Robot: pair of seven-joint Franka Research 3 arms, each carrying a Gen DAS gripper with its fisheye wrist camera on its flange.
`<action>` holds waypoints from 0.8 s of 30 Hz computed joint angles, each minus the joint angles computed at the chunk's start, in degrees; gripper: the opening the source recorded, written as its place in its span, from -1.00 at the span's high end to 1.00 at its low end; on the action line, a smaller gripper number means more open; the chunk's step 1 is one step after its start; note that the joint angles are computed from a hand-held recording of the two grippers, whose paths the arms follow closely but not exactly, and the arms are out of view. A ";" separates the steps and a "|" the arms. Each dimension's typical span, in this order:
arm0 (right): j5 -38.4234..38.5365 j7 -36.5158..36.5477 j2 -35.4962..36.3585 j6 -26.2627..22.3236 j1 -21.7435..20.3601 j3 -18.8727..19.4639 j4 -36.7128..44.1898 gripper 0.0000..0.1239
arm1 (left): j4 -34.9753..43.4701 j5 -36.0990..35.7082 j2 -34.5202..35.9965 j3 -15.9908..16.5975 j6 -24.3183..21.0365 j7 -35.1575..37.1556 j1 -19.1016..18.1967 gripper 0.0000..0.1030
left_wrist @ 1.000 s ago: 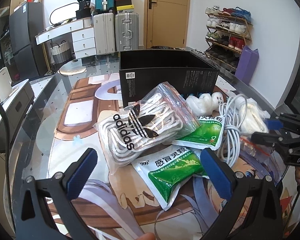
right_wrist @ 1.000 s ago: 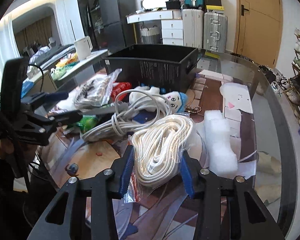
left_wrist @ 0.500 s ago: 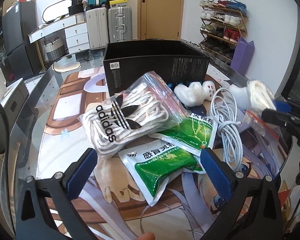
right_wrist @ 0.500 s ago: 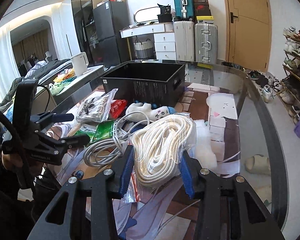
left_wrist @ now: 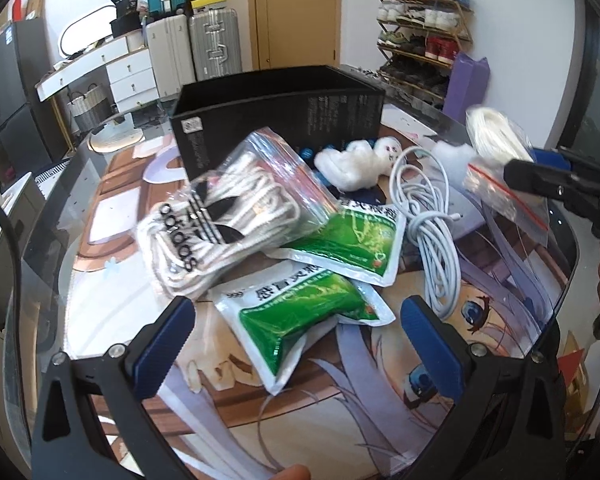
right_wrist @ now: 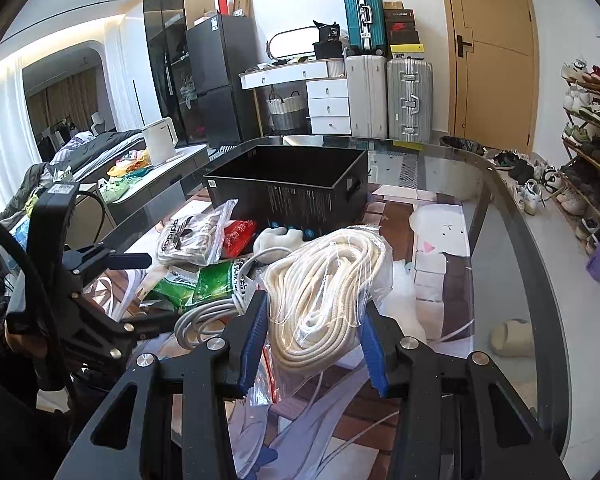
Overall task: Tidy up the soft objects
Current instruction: 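Lift the bagged white coiled rope up with the right tool, then grasp the green medicine packet with the left tool while the right tool holds the rope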
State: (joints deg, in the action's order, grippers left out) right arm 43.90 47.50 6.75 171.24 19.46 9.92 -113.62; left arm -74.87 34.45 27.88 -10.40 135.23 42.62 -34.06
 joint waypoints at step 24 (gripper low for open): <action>0.05 -1.89 1.75 -1.31 0.44 1.02 2.85 0.29 | -3.83 -4.04 -2.10 -1.04 4.62 1.49 2.23 -0.27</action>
State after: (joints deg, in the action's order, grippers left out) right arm 43.95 45.60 8.50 169.93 19.90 10.94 -110.78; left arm -78.70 30.40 25.78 -11.44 139.84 44.11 -31.83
